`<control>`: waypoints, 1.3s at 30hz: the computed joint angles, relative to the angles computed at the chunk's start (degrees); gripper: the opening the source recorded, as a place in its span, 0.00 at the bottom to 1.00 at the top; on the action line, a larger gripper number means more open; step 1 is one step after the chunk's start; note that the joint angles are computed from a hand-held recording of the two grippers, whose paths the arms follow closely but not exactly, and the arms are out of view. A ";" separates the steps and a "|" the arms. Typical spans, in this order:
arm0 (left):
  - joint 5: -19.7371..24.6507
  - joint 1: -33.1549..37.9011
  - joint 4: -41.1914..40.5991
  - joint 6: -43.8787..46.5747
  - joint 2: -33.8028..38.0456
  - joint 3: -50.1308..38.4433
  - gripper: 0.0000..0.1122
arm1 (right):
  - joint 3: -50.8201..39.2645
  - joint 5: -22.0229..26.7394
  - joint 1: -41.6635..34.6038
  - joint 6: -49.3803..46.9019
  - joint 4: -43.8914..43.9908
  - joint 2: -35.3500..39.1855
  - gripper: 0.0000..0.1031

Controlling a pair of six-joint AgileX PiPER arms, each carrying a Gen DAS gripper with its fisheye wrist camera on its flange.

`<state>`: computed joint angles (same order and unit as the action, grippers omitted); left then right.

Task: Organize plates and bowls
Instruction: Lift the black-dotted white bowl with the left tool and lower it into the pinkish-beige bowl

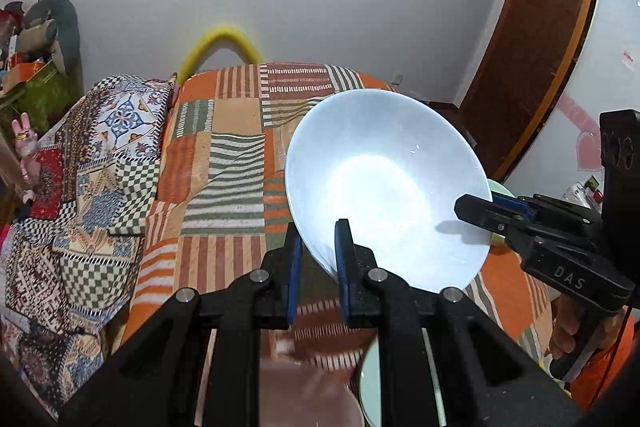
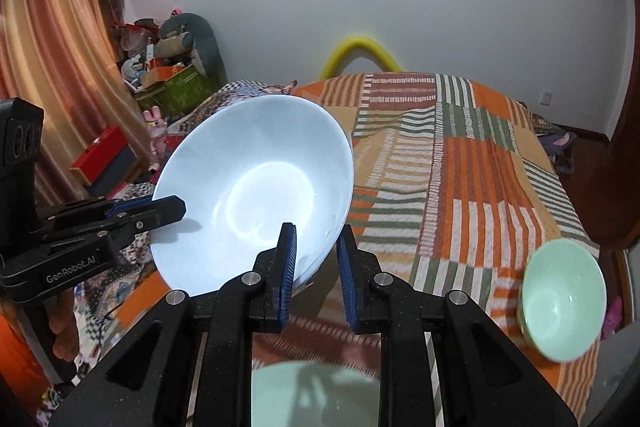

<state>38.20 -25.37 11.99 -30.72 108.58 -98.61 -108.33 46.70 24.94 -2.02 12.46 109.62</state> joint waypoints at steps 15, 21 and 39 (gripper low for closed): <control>-2.36 -6.26 11.20 -17.49 -20.84 28.03 0.14 | 20.77 -8.00 7.25 1.64 0.98 -14.39 0.18; -0.85 -9.19 17.72 -26.41 -25.62 35.62 0.13 | 25.34 -10.58 10.60 3.09 0.57 -15.75 0.18; -4.70 -5.09 12.00 -25.51 -25.68 45.34 0.13 | 27.73 -10.72 15.68 6.23 0.17 -11.13 0.18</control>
